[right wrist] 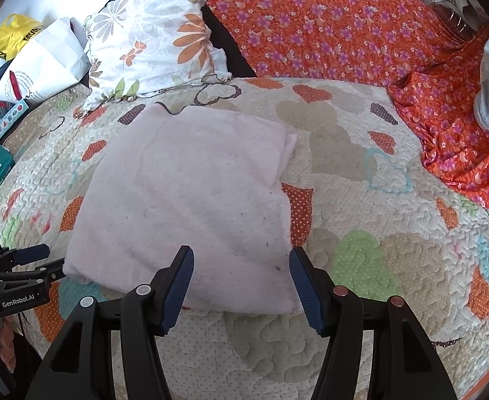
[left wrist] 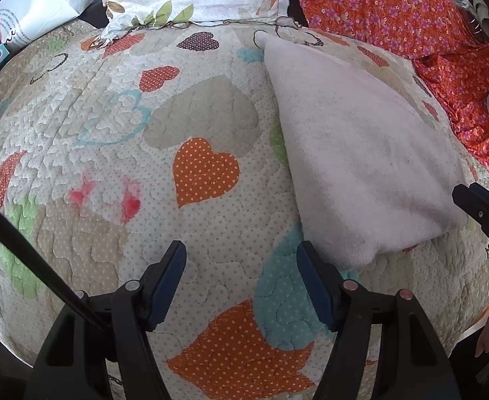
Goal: Fold small clothes
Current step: 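Pull the right gripper back from the folded cardigan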
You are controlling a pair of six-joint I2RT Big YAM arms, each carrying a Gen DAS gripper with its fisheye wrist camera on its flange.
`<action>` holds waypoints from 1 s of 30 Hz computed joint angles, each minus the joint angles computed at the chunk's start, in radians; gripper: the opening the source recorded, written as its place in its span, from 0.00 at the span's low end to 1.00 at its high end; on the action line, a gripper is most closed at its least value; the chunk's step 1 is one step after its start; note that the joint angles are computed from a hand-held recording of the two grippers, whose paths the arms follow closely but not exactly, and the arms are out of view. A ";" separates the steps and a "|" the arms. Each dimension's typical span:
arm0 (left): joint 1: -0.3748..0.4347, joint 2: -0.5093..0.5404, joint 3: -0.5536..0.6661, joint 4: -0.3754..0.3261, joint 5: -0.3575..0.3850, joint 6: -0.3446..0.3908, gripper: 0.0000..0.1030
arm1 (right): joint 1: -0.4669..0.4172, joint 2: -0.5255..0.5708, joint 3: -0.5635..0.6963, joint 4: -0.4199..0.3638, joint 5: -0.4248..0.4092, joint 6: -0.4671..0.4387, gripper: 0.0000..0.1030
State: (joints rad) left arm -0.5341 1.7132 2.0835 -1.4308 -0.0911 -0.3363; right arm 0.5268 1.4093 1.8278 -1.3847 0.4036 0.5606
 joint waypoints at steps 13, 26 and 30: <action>0.002 -0.004 -0.006 0.006 -0.001 -0.001 0.66 | -0.003 -0.010 -0.006 0.007 0.018 0.014 0.63; 0.007 -0.012 -0.011 0.015 -0.004 -0.007 0.66 | -0.006 -0.018 -0.011 0.010 0.041 0.040 0.64; 0.006 -0.020 -0.019 0.023 -0.014 -0.011 0.66 | -0.011 -0.022 -0.012 0.008 0.041 0.048 0.64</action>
